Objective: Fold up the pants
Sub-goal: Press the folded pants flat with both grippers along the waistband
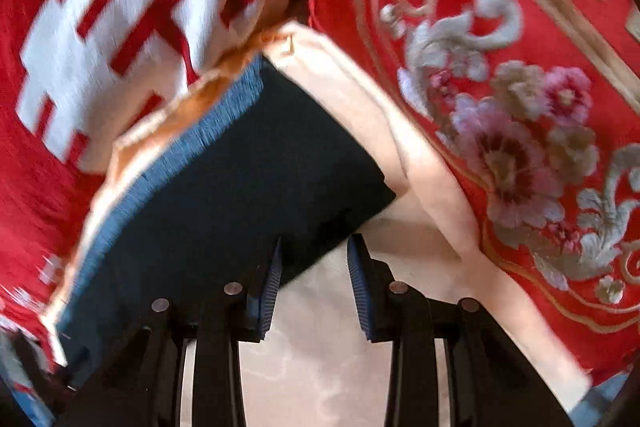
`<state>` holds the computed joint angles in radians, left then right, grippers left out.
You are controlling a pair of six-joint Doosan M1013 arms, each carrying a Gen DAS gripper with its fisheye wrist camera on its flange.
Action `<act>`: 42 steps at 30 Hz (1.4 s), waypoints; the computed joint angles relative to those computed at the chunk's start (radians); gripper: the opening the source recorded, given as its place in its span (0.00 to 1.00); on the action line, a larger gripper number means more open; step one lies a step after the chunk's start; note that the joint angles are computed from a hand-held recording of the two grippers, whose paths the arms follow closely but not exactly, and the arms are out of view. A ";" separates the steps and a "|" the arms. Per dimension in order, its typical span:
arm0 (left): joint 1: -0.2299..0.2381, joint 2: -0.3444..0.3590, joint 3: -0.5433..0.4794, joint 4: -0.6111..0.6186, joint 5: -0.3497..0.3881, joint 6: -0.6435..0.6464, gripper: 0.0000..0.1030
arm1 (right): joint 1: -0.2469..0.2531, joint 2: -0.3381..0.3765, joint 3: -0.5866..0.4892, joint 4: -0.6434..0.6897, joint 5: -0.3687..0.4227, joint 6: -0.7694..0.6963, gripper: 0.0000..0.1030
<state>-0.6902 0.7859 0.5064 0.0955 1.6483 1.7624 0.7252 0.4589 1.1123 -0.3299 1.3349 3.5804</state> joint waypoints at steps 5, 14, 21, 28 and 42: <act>-0.002 0.002 -0.010 -0.004 0.007 -0.014 0.98 | -0.013 -0.023 0.044 -0.003 -0.064 0.051 0.09; 0.002 0.013 -0.016 -0.014 0.014 -0.023 0.98 | -0.012 -0.010 0.037 0.038 0.005 -0.001 0.23; 0.005 0.003 0.004 -0.018 0.007 -0.024 0.98 | 0.015 -0.033 0.033 0.068 -0.030 -0.030 0.35; 0.024 0.008 0.001 -0.024 0.002 -0.008 0.98 | 0.053 -0.038 0.064 0.089 -0.276 -0.020 0.35; 0.012 0.011 -0.003 -0.012 0.012 -0.023 0.99 | 0.055 -0.033 0.092 0.052 -0.374 0.074 0.48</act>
